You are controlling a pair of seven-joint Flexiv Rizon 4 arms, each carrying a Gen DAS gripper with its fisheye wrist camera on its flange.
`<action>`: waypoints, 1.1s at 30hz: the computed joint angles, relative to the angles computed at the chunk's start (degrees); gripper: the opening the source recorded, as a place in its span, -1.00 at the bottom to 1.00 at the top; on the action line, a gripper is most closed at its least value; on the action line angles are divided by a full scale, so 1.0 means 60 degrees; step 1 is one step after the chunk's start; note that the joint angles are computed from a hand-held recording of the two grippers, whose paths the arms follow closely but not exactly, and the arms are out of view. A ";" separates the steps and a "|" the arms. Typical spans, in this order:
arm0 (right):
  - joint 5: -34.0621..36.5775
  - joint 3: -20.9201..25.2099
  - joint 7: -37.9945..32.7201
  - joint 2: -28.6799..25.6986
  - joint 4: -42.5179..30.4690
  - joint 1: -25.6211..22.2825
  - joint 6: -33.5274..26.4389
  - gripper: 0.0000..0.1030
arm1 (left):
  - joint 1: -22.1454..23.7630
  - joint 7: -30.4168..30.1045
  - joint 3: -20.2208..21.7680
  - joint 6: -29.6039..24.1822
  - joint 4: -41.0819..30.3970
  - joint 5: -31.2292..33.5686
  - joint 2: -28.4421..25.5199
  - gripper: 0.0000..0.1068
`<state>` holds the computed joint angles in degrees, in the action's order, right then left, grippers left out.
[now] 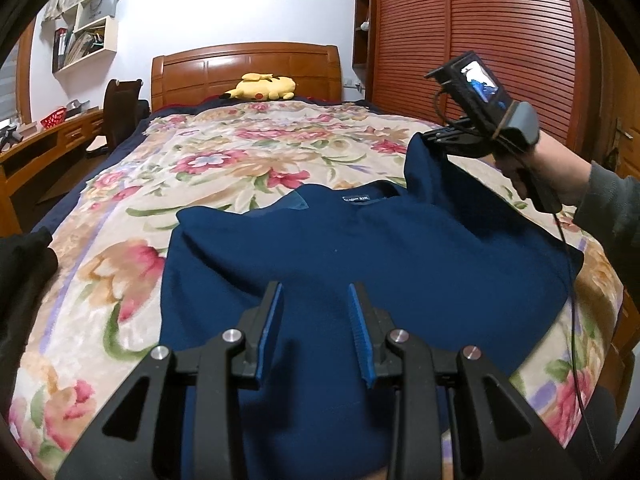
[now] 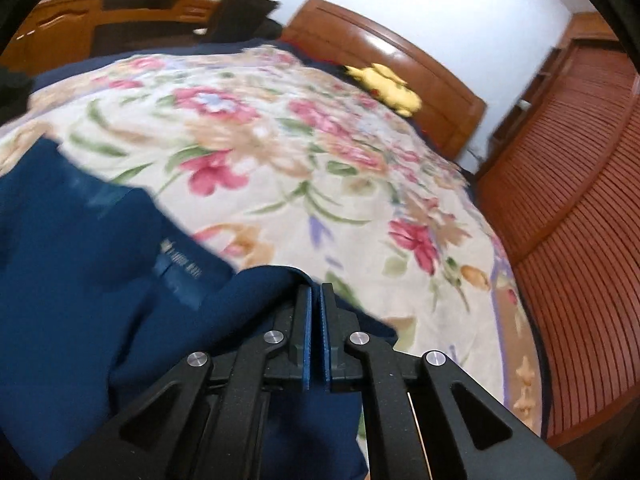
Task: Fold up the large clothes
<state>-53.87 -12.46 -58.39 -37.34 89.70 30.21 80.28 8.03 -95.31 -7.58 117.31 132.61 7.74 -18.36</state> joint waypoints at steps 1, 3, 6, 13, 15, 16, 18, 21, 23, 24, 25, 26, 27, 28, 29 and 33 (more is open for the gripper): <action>0.0320 0.0261 -0.0131 -0.0088 -0.0158 -0.0136 -0.0192 -0.97 | 0.0046 -0.0022 -0.0025 -0.0023 -0.0004 0.0024 0.0001 -0.41; 0.0889 0.0617 -0.0321 -0.0191 -0.0328 -0.0331 -0.0439 -0.88 | 0.0114 -0.0076 -0.0071 -0.0048 0.0002 0.0059 0.0019 -0.41; 0.1291 0.0678 -0.0233 -0.0101 -0.0122 -0.0458 -0.0139 0.03 | 0.0121 -0.0116 -0.0068 -0.0009 0.0007 0.0078 0.0033 -0.41; 0.2447 0.1079 -0.0907 0.0321 0.0358 -0.0894 -0.0017 0.23 | -0.0103 -0.0026 0.0089 -0.0003 0.0005 -0.0061 0.0011 -0.41; 0.2474 0.0889 -0.0853 0.0384 0.0489 -0.0815 -0.0083 0.23 | -0.0147 -0.0002 0.0120 -0.0008 -0.0006 -0.0118 -0.0001 -0.41; 0.2487 0.0826 -0.0800 0.0413 0.0586 -0.0822 0.0112 0.23 | -0.0165 0.0011 0.0129 -0.0009 -0.0015 -0.0141 -0.0008 -0.41; 0.2582 0.0784 -0.0788 0.0457 0.0696 -0.0848 0.0257 0.23 | -0.0160 0.0020 0.0120 -0.0007 -0.0015 -0.0148 -0.0009 -0.41; 0.2928 0.1127 -0.1045 0.0392 0.0556 -0.1050 -0.0345 0.23 | -0.0197 0.0060 0.0147 -0.0037 -0.0016 -0.0196 -0.0006 -0.41; 0.3031 0.1188 -0.1139 0.0295 0.0468 -0.1090 -0.0673 0.23 | -0.0204 0.0076 0.0154 -0.0052 -0.0020 -0.0227 -0.0004 -0.41; 0.3198 0.1346 -0.1243 0.0234 0.0396 -0.1207 -0.0867 0.23 | -0.0215 0.0085 0.0165 -0.0048 -0.0017 -0.0246 -0.0002 -0.41; 0.3451 0.1600 -0.1412 0.0164 0.0291 -0.1379 -0.1065 0.23 | -0.0218 0.0089 0.0176 -0.0042 -0.0011 -0.0261 0.0005 -0.41; 0.3746 0.1863 -0.1592 0.0080 0.0171 -0.1558 -0.1271 0.23 | -0.0220 0.0095 0.0183 -0.0035 -0.0013 -0.0271 -0.0006 -0.41; 0.4054 0.2106 -0.1776 -0.0011 0.0054 -0.1729 -0.1506 0.23 | -0.0214 0.0098 0.0184 -0.0040 -0.0010 -0.0277 -0.0005 -0.41; 0.4312 0.2291 -0.1954 -0.0086 -0.0061 -0.1847 -0.1753 0.23 | -0.0199 0.0096 0.0179 -0.0032 0.0003 -0.0269 -0.0011 -0.41; 0.4584 0.2479 -0.2144 -0.0165 -0.0188 -0.1964 -0.2014 0.23 | -0.0174 0.0090 0.0163 -0.0043 0.0004 -0.0258 -0.0009 -0.41; 0.5839 0.3287 -0.2991 -0.0306 -0.0514 -0.2467 -0.2686 0.01 | -0.0148 0.0106 0.0140 -0.0078 -0.0006 -0.0245 -0.0025 -0.41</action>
